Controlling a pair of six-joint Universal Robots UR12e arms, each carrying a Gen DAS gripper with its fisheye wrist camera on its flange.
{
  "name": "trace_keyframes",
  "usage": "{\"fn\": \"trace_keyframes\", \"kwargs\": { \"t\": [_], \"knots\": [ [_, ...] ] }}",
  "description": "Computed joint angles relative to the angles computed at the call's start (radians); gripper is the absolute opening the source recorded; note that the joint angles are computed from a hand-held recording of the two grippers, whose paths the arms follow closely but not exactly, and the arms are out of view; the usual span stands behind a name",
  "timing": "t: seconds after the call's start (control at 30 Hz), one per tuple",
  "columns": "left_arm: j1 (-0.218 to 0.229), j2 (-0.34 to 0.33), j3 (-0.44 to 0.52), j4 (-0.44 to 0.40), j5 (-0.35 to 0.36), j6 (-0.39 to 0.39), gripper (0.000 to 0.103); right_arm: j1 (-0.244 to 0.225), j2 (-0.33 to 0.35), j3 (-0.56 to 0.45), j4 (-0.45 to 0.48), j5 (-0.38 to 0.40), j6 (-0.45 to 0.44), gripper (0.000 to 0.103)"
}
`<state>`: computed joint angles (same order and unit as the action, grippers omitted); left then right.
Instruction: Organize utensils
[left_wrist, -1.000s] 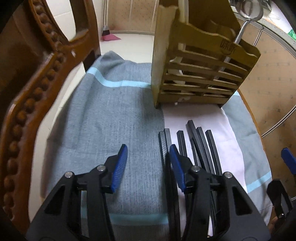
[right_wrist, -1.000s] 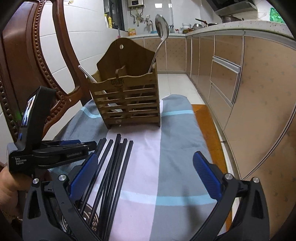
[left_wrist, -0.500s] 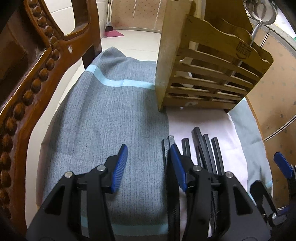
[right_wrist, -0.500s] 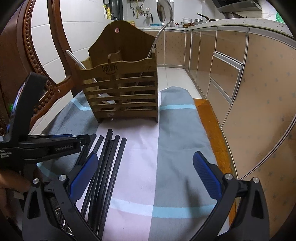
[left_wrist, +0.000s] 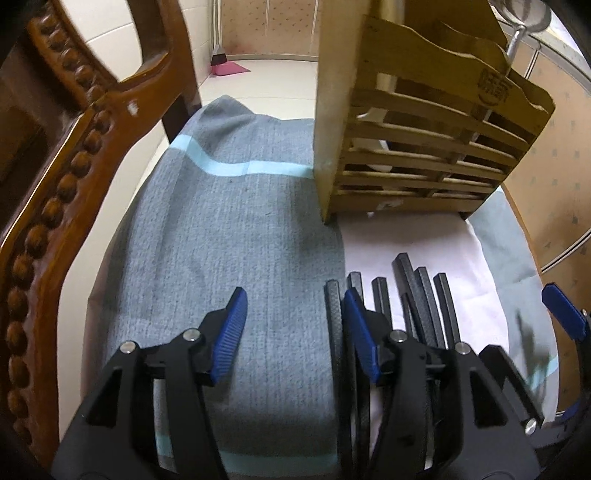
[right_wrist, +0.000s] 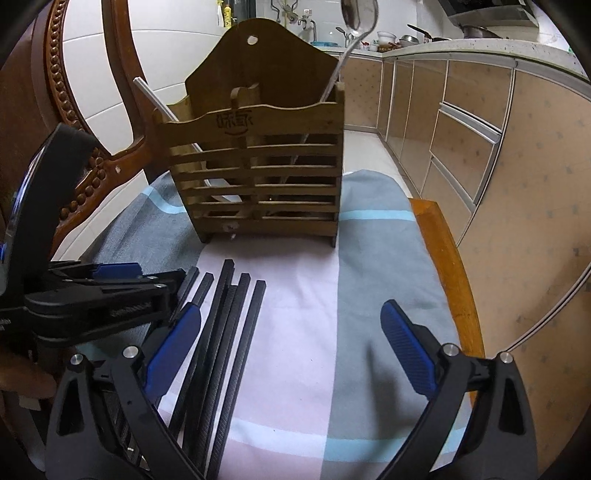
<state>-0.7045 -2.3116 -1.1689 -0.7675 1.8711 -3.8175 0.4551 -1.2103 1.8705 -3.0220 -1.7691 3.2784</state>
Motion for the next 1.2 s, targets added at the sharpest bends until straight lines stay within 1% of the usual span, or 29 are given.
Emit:
{"fn": "trace_keyframes", "kwargs": {
  "t": [0.1,0.13,0.17,0.2,0.23,0.27,0.3,0.33,0.4,0.5,0.6,0.73,0.83,0.9,0.97,1.0,1.03,1.07,1.1,1.13,1.2],
  "knots": [
    [-0.004,-0.007,0.011,-0.01,0.02,0.012,0.053,0.002,0.007,-0.008,0.006,-0.007,-0.01,0.095],
    [-0.005,-0.008,0.013,-0.014,0.032,0.014,0.048,0.003,0.01,-0.013,0.011,-0.014,-0.022,0.093],
    [-0.007,-0.009,0.014,-0.017,0.043,0.017,0.045,0.006,0.013,-0.02,0.018,-0.018,-0.036,0.09],
    [-0.006,-0.008,0.012,-0.014,0.051,0.022,0.039,0.007,0.016,-0.025,0.029,-0.019,-0.044,0.085],
    [-0.005,-0.007,0.01,-0.013,0.053,0.026,0.032,0.006,0.018,-0.035,0.047,-0.014,-0.047,0.082],
    [-0.005,-0.007,0.011,-0.018,0.056,0.031,0.027,0.004,0.019,-0.04,0.057,-0.005,-0.042,0.081],
    [-0.004,-0.007,0.012,-0.021,0.057,0.038,0.016,0.003,0.02,-0.045,0.066,0.002,-0.039,0.079],
    [-0.004,-0.007,0.013,-0.025,0.059,0.04,0.009,0.001,0.022,-0.054,0.079,0.009,-0.036,0.077],
    [-0.004,-0.007,0.011,-0.02,0.064,0.044,0.009,-0.001,0.025,-0.067,0.099,0.016,-0.034,0.075],
    [0.001,0.003,-0.002,-0.009,0.046,0.028,0.007,-0.009,0.032,-0.094,0.151,0.06,-0.032,0.07],
    [0.007,0.022,-0.023,0.023,0.038,0.02,0.007,-0.006,0.053,-0.131,0.192,0.063,-0.063,0.065],
    [0.002,0.059,-0.057,0.087,0.073,0.001,0.007,-0.008,0.08,-0.181,0.275,0.09,-0.084,0.053],
    [-0.001,0.084,-0.085,0.128,0.102,-0.016,0.007,-0.004,0.099,-0.208,0.31,0.079,-0.094,0.046],
    [-0.004,0.102,-0.107,0.164,0.117,-0.029,0.007,-0.004,0.109,-0.223,0.337,0.083,-0.091,0.043],
    [-0.003,0.107,-0.113,0.188,0.122,-0.031,0.007,0.0,0.117,-0.231,0.331,0.068,-0.099,0.042],
    [-0.004,0.113,-0.119,0.207,0.125,-0.03,0.007,0.0,0.119,-0.235,0.335,0.07,-0.098,0.039],
    [-0.006,0.117,-0.123,0.218,0.132,-0.029,0.007,0.001,0.121,-0.24,0.342,0.064,-0.101,0.03],
    [-0.008,0.123,-0.13,0.229,0.139,-0.03,0.007,0.002,0.121,-0.242,0.346,0.062,-0.101,0.025],
    [-0.009,0.124,-0.133,0.251,0.145,-0.028,0.007,0.003,0.12,-0.244,0.353,0.055,-0.097,0.01],
    [-0.01,0.125,-0.135,0.263,0.15,-0.027,0.007,0.0,0.117,-0.245,0.365,0.072,-0.092,0.01],
    [-0.009,0.125,-0.135,0.282,0.152,-0.023,0.007,-0.002,0.111,-0.244,0.365,0.082,-0.085,0.009]
  ]
}}
